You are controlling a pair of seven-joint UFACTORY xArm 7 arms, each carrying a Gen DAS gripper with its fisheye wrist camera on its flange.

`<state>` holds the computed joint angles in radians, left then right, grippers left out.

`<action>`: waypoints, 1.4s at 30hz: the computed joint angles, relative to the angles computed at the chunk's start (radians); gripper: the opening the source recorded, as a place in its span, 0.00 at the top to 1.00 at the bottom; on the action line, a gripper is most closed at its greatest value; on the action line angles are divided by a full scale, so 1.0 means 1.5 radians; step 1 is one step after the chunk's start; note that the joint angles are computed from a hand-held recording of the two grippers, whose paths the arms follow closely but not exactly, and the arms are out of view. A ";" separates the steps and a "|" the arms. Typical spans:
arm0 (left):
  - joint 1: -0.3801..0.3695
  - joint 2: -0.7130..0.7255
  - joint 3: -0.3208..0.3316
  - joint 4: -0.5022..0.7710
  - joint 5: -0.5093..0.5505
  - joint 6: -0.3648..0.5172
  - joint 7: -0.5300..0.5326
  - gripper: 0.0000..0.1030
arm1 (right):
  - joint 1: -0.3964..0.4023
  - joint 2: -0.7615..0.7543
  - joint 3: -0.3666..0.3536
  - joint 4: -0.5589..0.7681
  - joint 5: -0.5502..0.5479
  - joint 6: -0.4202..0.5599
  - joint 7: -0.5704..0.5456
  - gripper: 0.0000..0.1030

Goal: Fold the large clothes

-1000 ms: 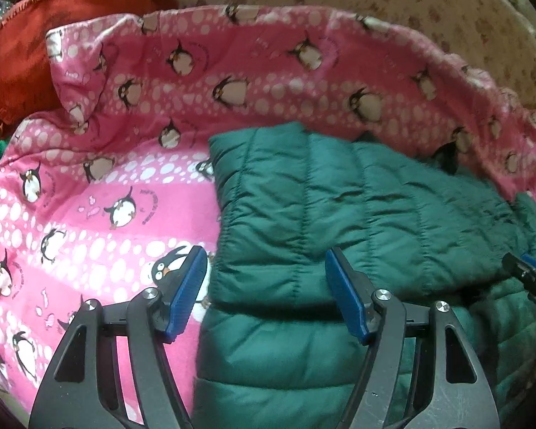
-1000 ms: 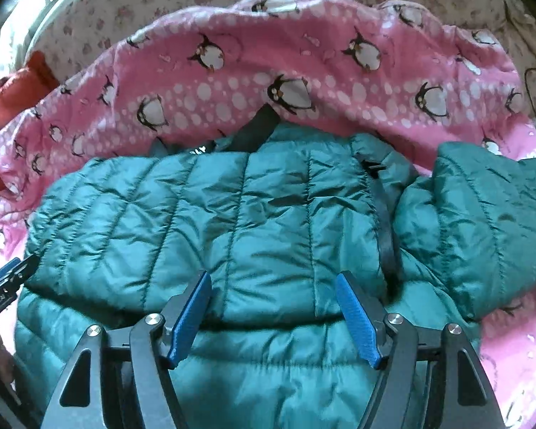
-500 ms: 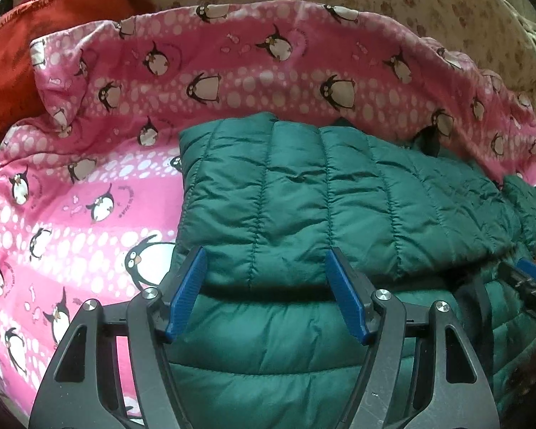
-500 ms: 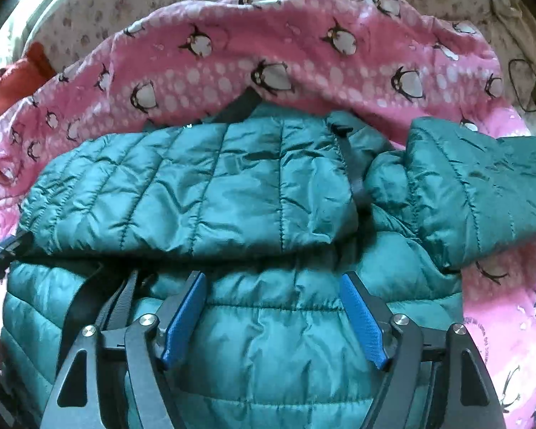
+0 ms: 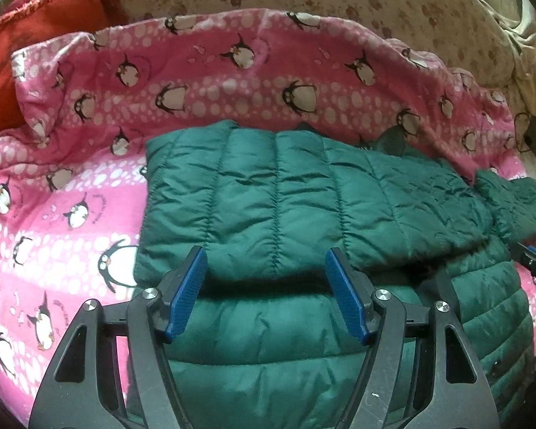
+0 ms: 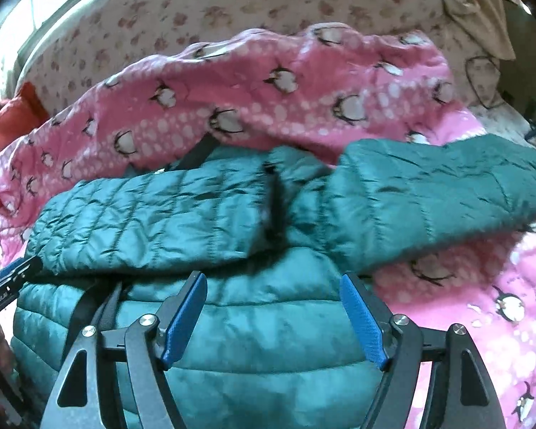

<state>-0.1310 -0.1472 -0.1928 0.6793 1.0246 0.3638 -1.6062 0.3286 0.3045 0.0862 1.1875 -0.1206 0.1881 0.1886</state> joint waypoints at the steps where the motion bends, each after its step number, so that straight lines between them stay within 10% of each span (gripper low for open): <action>1: 0.000 0.003 0.003 -0.001 -0.009 -0.007 0.007 0.33 | -0.006 -0.002 -0.003 -0.002 0.003 0.000 0.000 0.28; 18: 0.011 0.012 0.008 -0.005 0.000 -0.027 -0.031 0.33 | -0.096 0.039 -0.128 0.083 -0.067 0.024 0.161 0.28; 42: -0.003 0.032 0.020 0.010 0.014 -0.023 -0.042 0.33 | -0.139 0.181 -0.127 0.281 -0.042 0.090 0.180 0.27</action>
<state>-0.1354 -0.0991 -0.1633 0.6946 1.0462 0.3289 -1.6689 0.1195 0.5760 -0.1044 1.6083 -0.1833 0.3226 0.4593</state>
